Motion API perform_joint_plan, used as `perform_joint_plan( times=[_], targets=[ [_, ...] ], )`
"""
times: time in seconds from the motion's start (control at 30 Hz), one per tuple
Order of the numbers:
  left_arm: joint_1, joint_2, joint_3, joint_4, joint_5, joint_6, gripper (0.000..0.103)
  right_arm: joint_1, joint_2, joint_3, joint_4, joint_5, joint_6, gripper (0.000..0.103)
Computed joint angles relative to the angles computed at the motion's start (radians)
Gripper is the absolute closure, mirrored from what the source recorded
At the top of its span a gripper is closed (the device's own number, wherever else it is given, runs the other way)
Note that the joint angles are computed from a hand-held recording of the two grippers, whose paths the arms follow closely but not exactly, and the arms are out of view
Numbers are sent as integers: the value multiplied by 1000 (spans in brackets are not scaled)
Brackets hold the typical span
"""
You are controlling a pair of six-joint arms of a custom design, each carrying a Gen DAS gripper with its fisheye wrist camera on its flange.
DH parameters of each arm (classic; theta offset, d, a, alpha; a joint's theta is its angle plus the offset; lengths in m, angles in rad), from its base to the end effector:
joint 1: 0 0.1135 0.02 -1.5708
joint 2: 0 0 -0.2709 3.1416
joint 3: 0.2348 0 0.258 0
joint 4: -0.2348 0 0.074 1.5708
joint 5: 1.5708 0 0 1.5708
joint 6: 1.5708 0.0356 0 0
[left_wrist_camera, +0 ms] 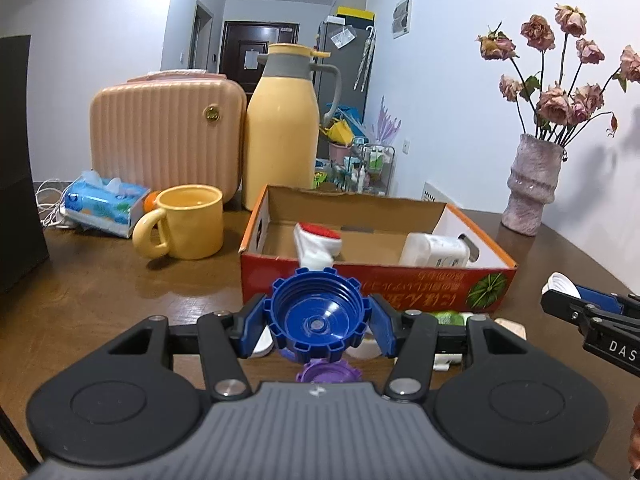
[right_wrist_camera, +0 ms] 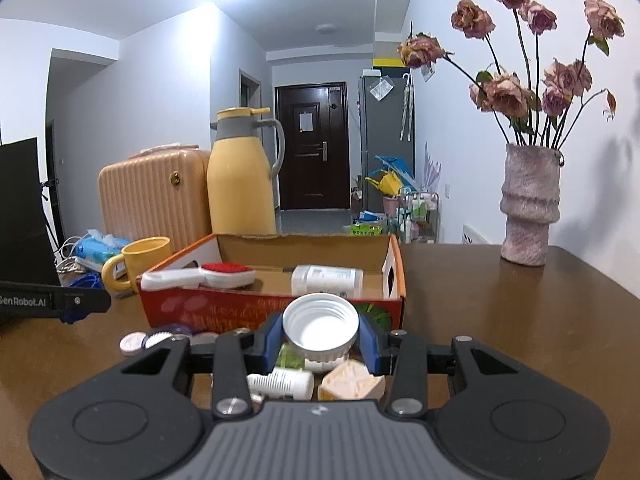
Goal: Organize rigid objects
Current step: 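Lift the blue cap with the left tool and white cap with the right toward the cardboard box, then carry the blue cap in the left tool and white cap in the right over the cardboard box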
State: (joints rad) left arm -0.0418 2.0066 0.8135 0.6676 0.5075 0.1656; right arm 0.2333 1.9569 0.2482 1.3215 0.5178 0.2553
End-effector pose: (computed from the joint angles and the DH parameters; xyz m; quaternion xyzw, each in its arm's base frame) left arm 0.3726 -0.0329 0.0953 0.2115 0.8213 -0.1872 0.4957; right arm 0.2416 0.0393 0.0680 0.1516 0.8007 -0.0757 0.5746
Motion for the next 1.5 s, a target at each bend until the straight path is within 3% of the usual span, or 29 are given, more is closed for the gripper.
perform_joint_plan(
  times=[0.27, 0.73, 1.5],
  targets=[
    [-46, -18, 28, -3, -21, -45, 48, -43, -54, 48, -75, -31, -32, 64],
    [-144, 35, 135, -16, -95, -97, 48, -121, -22, 183, -159, -106, -47, 64],
    [-246, 260, 491, -161, -220, -145, 48, -259, 137, 476, -309, -251, -78, 64]
  ],
)
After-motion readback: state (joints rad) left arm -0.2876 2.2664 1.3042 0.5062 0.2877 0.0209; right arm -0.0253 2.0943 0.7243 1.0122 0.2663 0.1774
